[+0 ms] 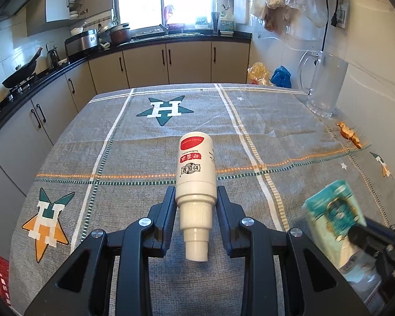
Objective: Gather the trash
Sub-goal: 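Lift the white bottle with the left tool while the right regrips the snack packet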
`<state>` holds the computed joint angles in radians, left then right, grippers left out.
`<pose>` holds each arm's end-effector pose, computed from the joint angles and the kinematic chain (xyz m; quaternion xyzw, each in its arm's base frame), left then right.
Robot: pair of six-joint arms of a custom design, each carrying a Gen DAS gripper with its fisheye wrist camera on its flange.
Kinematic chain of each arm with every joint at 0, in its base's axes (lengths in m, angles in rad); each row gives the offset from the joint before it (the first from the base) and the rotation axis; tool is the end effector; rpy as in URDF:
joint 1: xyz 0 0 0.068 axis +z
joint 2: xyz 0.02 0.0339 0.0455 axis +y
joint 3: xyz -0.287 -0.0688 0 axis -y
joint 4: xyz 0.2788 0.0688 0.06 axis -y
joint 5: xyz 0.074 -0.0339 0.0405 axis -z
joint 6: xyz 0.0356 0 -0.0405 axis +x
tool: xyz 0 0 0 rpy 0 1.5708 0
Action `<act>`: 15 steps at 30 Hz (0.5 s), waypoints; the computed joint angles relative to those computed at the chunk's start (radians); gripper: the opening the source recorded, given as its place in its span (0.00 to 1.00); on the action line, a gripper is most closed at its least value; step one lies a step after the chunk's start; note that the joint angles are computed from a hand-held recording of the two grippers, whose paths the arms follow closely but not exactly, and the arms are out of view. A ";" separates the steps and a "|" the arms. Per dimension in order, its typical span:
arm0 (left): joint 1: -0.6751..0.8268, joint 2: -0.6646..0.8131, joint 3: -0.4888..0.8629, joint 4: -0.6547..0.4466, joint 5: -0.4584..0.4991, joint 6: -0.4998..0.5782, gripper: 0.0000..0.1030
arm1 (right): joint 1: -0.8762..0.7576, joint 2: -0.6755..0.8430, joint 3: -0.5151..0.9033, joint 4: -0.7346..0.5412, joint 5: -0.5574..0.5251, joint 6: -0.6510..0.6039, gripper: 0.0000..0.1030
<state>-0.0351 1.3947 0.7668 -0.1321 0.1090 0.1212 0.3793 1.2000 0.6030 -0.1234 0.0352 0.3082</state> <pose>0.3096 -0.0147 0.2055 0.0931 0.9131 -0.0331 0.3956 0.2445 0.0961 0.2016 -0.0251 0.9105 0.1239 0.3937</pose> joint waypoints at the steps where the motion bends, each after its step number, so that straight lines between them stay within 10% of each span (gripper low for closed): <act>1: 0.001 -0.002 0.000 -0.001 0.003 0.000 0.28 | -0.004 -0.004 -0.001 0.004 0.000 0.002 0.10; 15: 0.021 -0.082 0.015 -0.073 0.011 -0.027 0.28 | -0.024 -0.046 0.006 -0.017 0.001 0.022 0.10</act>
<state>-0.0141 1.3123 0.7817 -0.2047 0.1195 0.0938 0.3552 1.1541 0.6093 -0.1405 0.0366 0.3300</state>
